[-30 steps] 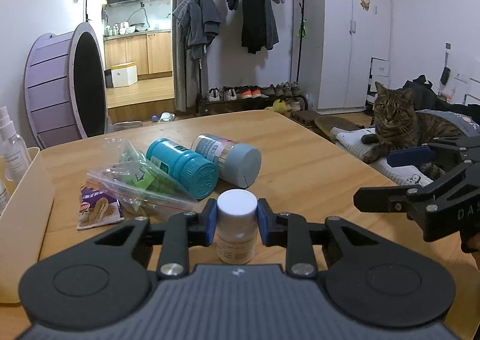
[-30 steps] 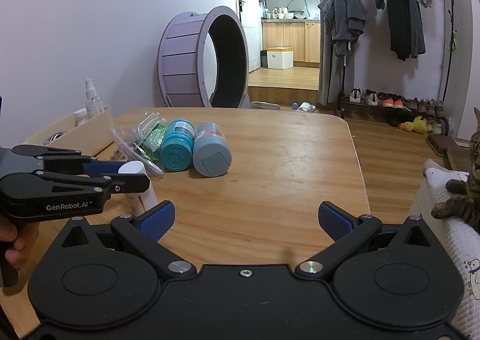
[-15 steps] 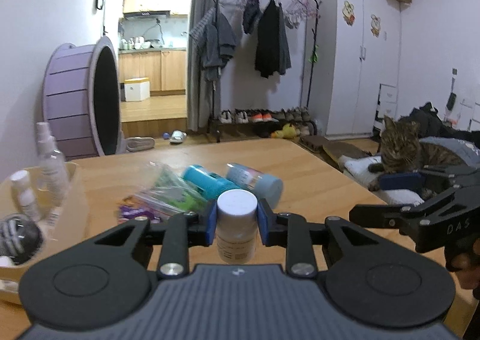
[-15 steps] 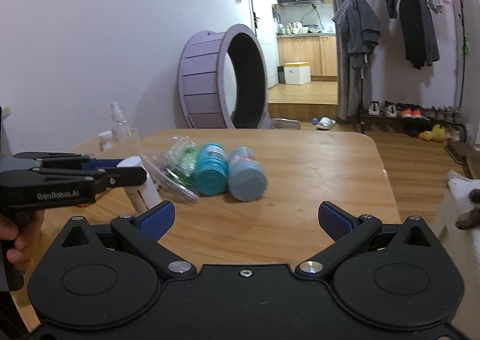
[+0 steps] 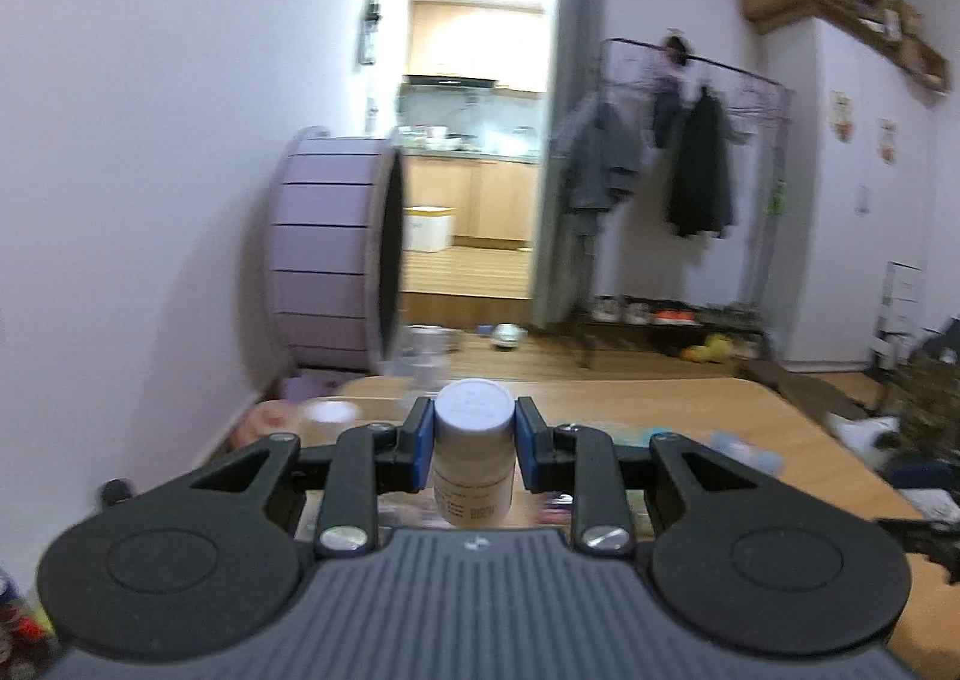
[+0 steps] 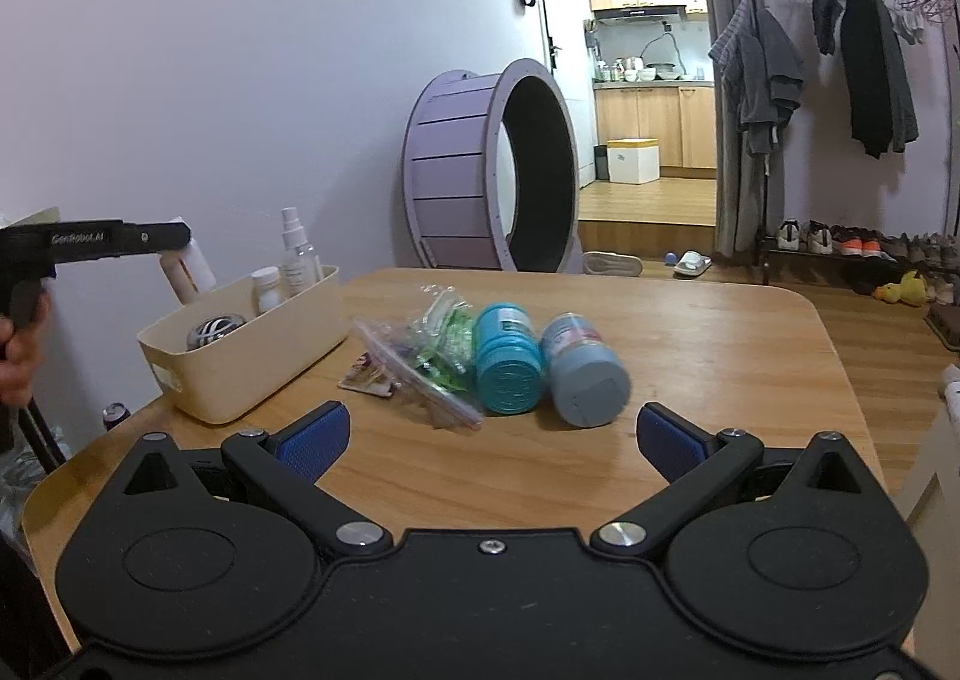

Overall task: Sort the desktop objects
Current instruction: 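Carry the second white bottle into the cream basket and open the left tool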

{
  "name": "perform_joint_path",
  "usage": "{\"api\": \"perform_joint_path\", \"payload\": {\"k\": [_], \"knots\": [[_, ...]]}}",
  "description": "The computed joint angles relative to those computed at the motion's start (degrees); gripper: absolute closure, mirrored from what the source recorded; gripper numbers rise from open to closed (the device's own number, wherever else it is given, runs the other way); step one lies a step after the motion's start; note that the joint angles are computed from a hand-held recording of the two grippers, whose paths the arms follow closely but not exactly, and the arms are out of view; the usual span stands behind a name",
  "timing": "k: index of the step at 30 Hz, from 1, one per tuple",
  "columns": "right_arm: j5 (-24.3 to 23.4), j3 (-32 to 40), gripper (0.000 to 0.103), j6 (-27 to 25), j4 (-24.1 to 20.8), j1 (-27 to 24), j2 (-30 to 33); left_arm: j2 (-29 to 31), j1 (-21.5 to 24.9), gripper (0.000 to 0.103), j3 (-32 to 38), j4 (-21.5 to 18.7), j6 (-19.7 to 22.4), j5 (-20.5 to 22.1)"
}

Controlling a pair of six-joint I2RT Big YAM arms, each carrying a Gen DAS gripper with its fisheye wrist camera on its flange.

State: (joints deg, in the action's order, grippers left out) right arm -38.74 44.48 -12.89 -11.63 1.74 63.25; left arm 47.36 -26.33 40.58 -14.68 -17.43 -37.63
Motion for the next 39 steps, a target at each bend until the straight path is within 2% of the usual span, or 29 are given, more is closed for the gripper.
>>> {"api": "perform_joint_path", "payload": {"k": [4, 9, 16, 20, 23, 27, 33, 39], "knots": [[-0.1, -0.3, 0.000, -0.5, -0.9, 1.1, -1.0, -0.5, 1.7, 0.076, -0.1, -2.9, -0.4, -1.4], [0.4, -0.5, 0.000, -0.8, -1.3, 2.4, -1.2, 0.4, 3.7, 0.076, -0.2, -6.3, -1.0, -1.1], [1.3, -1.0, 0.000, -0.8, -1.1, 3.5, -1.0, 1.5, 6.0, 0.076, -0.4, -8.0, -1.1, -1.3], [1.4, -0.8, 0.000, -0.7, -1.1, 3.7, -0.4, 0.7, 5.8, 0.070, -0.8, -9.5, -2.3, -0.8], [0.9, -0.8, 0.000, -0.5, -1.0, 3.7, -0.6, -1.3, 5.2, 0.066, -2.0, -8.7, -2.7, -1.8], [1.1, -0.9, 0.000, -0.2, -0.6, 3.9, -0.6, -3.0, 5.2, 0.066, -2.9, -7.4, -2.5, -2.0], [1.8, -0.7, 0.000, 0.2, -0.4, 4.4, -0.2, -2.9, 5.0, 0.066, -3.0, -7.6, -2.4, -2.7], [2.1, -0.7, 0.000, 0.2, -0.2, 4.8, -0.1, -4.8, 4.6, 0.074, -3.5, -7.9, -2.3, -4.7]]}}
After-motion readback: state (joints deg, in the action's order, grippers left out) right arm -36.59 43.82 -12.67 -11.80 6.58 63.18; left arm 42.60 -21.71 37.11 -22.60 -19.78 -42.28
